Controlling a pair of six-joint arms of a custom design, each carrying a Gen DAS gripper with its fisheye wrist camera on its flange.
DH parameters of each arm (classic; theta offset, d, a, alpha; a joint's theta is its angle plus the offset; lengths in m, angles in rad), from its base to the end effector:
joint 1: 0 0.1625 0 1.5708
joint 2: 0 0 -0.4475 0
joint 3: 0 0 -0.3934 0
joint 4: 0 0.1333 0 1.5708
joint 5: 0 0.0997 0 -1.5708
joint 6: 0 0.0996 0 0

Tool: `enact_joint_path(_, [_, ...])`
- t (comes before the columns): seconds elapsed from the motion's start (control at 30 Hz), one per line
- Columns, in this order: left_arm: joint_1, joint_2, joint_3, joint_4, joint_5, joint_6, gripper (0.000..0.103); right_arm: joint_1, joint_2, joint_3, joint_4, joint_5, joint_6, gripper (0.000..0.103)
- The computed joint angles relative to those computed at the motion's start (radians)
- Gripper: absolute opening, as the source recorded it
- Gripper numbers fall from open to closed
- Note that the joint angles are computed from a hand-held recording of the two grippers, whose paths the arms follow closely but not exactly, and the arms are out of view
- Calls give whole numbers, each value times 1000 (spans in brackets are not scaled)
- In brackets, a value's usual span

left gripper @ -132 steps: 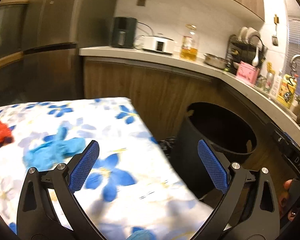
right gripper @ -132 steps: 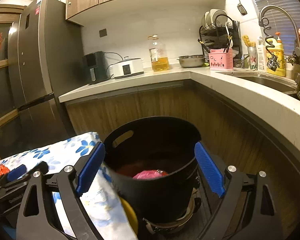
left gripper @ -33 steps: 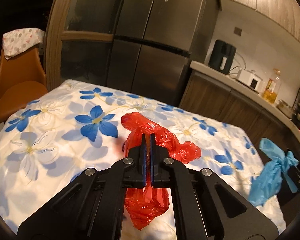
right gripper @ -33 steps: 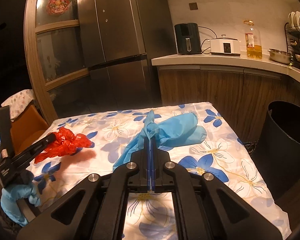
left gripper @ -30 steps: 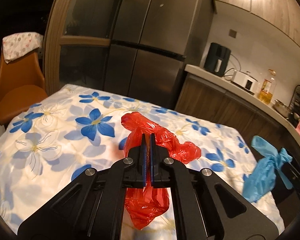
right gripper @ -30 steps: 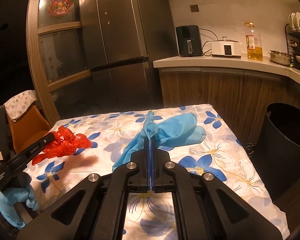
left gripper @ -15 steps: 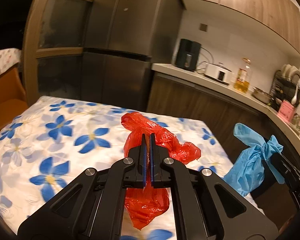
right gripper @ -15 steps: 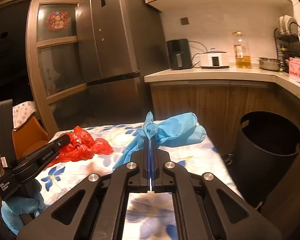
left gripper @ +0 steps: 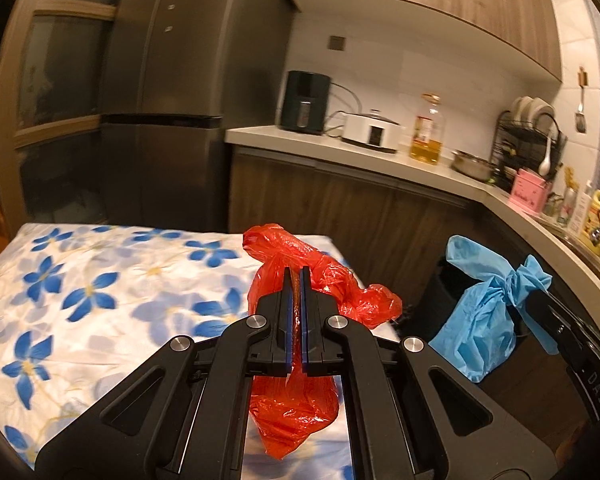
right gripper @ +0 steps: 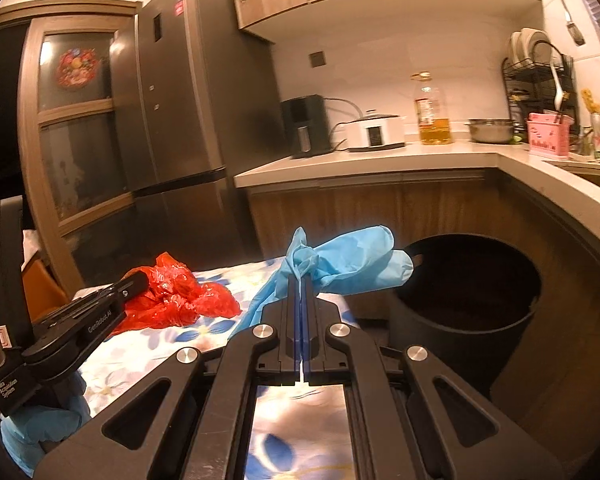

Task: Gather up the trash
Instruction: 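Carry the blue glove and red bag over the black bin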

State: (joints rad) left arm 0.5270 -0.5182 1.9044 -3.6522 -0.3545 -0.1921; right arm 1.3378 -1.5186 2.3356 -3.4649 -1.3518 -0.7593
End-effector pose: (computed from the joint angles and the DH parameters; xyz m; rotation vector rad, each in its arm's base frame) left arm -0.3697 -0.4774 0.0347 0.3802 2.1041 -1.4485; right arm 0.0525 -0.4497 0.3643 0.7887 -2.3121 1.4084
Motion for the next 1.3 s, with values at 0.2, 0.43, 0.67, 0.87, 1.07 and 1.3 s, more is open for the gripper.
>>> enact_joint_path(0.2, [1,70,-134,-2,-72,98,1,-33,-11,-49,-11,3,12,1])
enact_joint_path(0.43, [9,163,-310,37,-172,195,1,-66,2,-118,-36,-9,42,1])
enact_joint_path(0.67, [26,251,-478,95,-278,250,1,-95,23,-183,-39,-22,72,1])
enact_joint_path(0.87, [41,318,-598,142,-319,287,1,-106,51,-230,-33,-34,76,1])
enact_joint_path(1.07, [65,350,-656,188,-368,276,2,-111,78,-268,-11,-48,64,1])
enact_joint_path(1.3, [86,376,-690,235,-404,271,2,-116,99,-288,7,-51,44,1])
